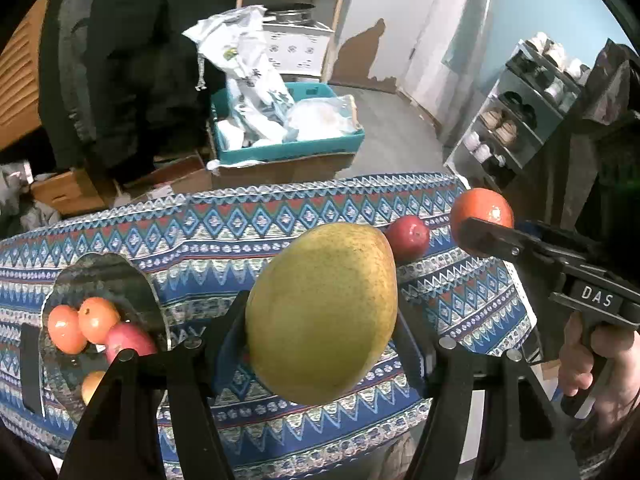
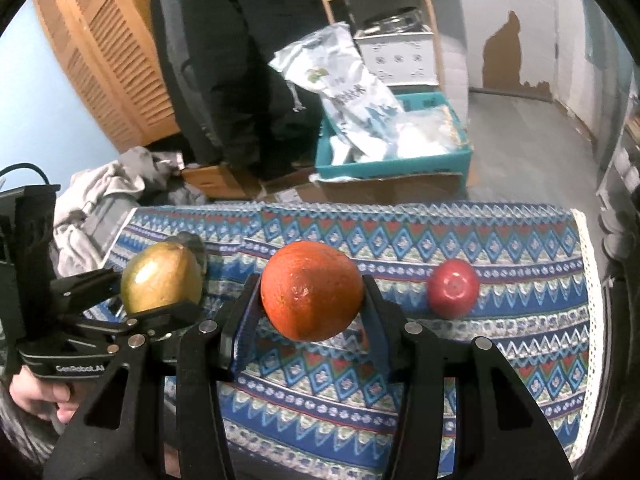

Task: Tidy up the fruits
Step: 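Lift the pear with the left tool while the right tool lifts the orange toward the bowl, then lower the pear into the bowl with the left tool while the right tool lowers the orange in, both opening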

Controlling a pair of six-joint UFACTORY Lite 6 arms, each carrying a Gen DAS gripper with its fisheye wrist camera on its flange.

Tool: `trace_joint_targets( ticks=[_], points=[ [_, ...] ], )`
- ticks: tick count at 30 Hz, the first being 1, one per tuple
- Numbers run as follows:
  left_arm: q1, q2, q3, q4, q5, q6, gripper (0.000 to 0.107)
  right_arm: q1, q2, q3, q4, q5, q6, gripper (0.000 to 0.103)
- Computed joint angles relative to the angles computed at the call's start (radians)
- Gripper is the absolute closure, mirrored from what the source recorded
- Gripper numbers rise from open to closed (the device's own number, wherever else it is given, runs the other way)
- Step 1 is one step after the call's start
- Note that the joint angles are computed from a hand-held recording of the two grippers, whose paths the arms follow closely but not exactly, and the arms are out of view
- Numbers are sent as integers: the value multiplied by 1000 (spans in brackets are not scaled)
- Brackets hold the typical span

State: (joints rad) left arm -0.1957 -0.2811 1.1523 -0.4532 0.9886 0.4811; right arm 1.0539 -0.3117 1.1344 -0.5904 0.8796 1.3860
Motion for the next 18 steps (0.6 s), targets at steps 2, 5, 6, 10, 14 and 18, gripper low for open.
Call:
trace_joint_targets(
  ticks=[2, 5, 6, 10, 14, 18],
  points=[
    [27, -7, -2, -3, 5, 16, 39, -5, 42, 38, 7, -17, -18, 55],
    [82, -13, 0, -17, 23, 49, 39, -16, 108, 101, 22, -40, -48, 55],
    [108, -13, 1, -27, 32, 69, 39, -18, 137, 127, 25, -46, -58, 55],
    [191, 3, 20, -50, 60, 116, 39, -28, 223, 210, 45, -60, -103, 55],
    [265, 20, 28, -67, 73, 163, 39, -38, 308, 290, 71, -82, -146, 55],
    [340, 46, 42, -83, 90, 207, 39, -44, 392, 370, 108, -97, -194, 55]
  ],
)
